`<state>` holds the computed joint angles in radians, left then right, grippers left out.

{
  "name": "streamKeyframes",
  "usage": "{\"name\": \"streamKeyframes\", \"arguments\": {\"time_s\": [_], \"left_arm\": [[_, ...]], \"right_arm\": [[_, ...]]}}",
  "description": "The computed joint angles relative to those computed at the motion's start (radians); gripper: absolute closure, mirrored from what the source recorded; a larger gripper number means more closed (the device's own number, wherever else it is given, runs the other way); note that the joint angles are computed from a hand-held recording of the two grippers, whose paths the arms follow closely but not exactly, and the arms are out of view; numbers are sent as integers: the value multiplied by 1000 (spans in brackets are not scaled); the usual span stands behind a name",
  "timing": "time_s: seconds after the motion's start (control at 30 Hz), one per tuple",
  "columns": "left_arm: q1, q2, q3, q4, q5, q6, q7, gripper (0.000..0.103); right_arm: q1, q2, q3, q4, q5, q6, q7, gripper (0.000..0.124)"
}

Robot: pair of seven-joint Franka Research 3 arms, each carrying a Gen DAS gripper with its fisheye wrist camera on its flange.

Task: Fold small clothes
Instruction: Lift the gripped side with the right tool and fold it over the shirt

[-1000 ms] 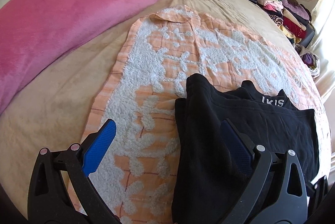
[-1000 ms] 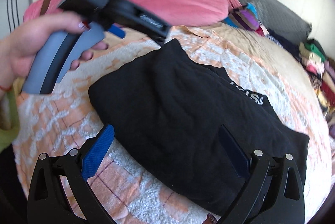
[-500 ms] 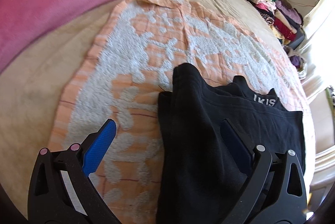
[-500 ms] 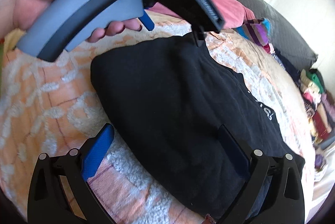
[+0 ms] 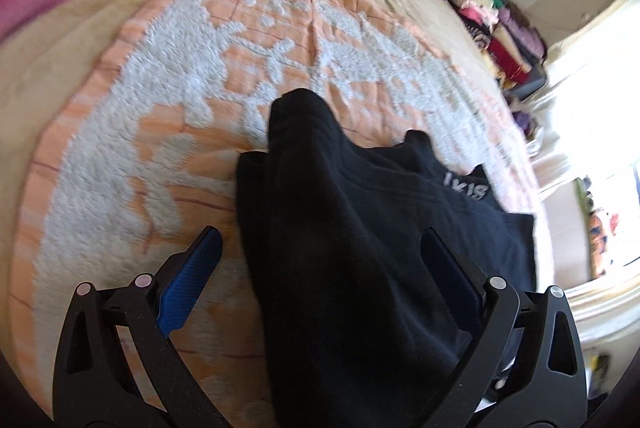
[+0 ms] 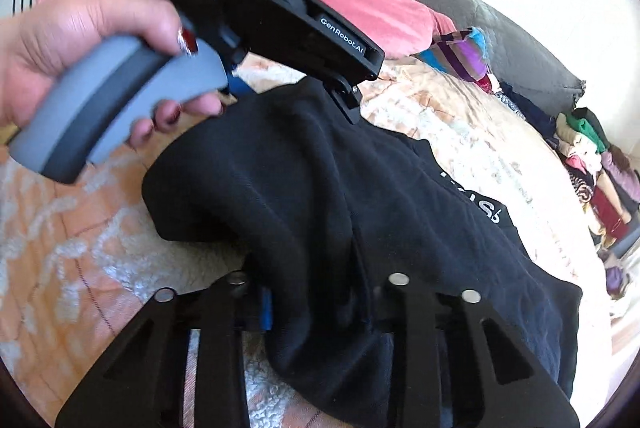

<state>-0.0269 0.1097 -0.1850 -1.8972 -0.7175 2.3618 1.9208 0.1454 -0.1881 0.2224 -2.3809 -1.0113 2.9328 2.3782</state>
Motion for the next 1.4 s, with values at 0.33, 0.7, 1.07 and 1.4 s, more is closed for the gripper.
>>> {"name": "streamKeyframes", "arguments": {"time_s": [0.33,0.7,1.07,1.4], "left_arm": [[-5,-30,-5,-16,-155,-32,49,82],[-95,-159,8,-61,-257,19,102,82],[-214,-168,-23,-39,-152,99,-20,82],[-267,-76,-76,64,37,77,-163,79]], "right_arm": [[-49,-63,30,-63,161,88,-51,100],[-70,-264,2,-226,394,174,-145,105],[0,-456,-123,-388,602,141,-279,108],[-28,-530,-132,-472,722,131,-392,108]]}}
